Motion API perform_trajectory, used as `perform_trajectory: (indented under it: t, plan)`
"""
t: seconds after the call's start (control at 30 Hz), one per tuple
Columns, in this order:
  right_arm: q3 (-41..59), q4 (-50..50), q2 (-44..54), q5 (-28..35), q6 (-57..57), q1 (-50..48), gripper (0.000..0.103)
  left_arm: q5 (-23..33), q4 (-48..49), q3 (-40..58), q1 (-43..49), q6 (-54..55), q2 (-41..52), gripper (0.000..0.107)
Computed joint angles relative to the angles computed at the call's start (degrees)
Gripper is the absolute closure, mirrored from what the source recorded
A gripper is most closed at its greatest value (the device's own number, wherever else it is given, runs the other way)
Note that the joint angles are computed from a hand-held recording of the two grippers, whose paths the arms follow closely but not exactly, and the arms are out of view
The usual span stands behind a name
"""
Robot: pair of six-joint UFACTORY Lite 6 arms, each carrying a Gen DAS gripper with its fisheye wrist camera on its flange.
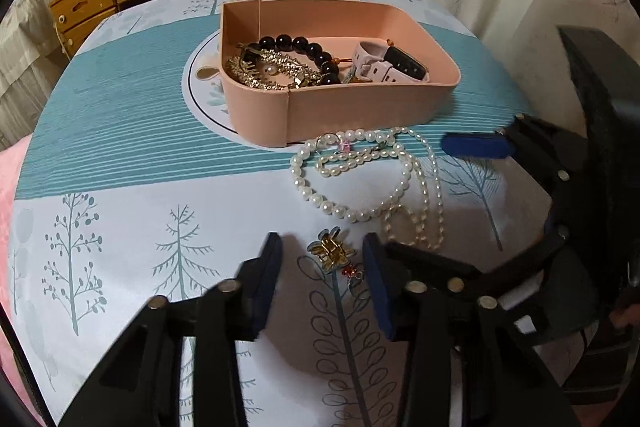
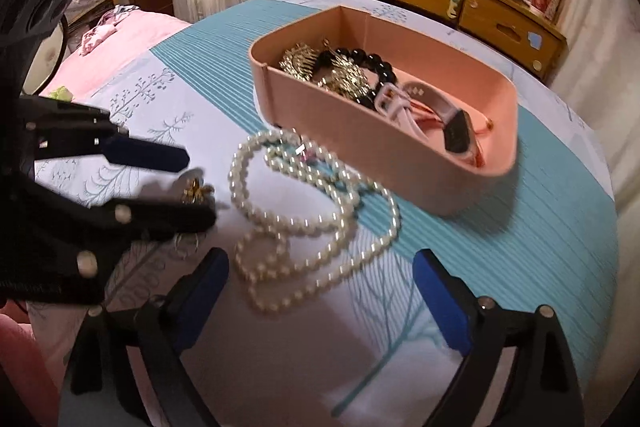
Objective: Organize jewelry
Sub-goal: 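Grasp the gold flower brooch with the left tool and drop it into the tray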
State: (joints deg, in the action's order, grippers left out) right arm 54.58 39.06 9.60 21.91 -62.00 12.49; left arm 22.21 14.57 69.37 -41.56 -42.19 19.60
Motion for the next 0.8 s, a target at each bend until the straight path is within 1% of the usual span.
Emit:
perform_trajectory:
  t: [0.13,0.17,0.23,0.3,0.33,0.37,0.4,0.43,0.47,0.5,0.53,0.7,0.8]
  plan:
    - [2.38,0.62,2.10,0.48,-0.70,0.55,0.009,-0.34,-0.84,0.13,0.55,0.77,0.27,0.083]
    - [2.99,0.26,2.53,0.78,-0.53,0.64,0.010,-0.41,-0.92,0.09,0.60,0.75,0.31,0.083]
    - [4.16,-0.19,3.09,2.32,-1.46,0.54,0.015,-0.94,-0.55,-0.37,0.52,0.10,-0.03,0.084]
    - [4.29,0.43,2.66,3.63,-3.63,0.72,0.030,-1.55,-0.33,-1.11,0.49,-0.52,-0.58,0.084]
    - [4.24,0.79,2.32,4.26,-4.62,0.92,0.034,-1.62,-0.26,-1.25,0.54,-0.77,-0.66,0.084]
    - [4.36,0.78,2.11,4.90,-4.93,1.07,0.044,-1.37,0.46,-1.33,0.62,-1.92,-0.79,0.084]
    - [4.43,0.35,1.86,5.34,-4.66,1.34,0.057,-1.28,1.04,-1.67,0.67,-2.94,-1.01,0.084]
    - [4.76,-0.54,1.72,5.79,-3.54,1.83,0.065,-1.44,0.91,-1.91,0.90,-3.33,-1.09,0.084]
    - [4.92,-1.25,1.65,5.75,-2.19,2.20,0.082,-1.60,1.08,-2.28,1.12,-3.98,-1.38,0.084]
    - [5.14,-1.94,1.79,5.60,-0.83,2.47,0.091,-1.71,1.72,-2.78,1.39,-5.07,-1.83,0.084]
    - [5.64,-3.28,2.10,5.23,1.50,3.05,0.098,-1.85,2.40,-3.28,1.60,-6.02,-2.36,0.084]
    - [5.53,-4.95,2.06,4.46,5.18,3.57,0.098,-1.79,5.06,-5.41,3.02,-9.26,-4.96,0.084]
    - [6.62,-6.94,2.48,6.02,8.61,3.74,0.098,-1.34,6.59,-6.36,3.91,-11.17,-6.53,0.084]
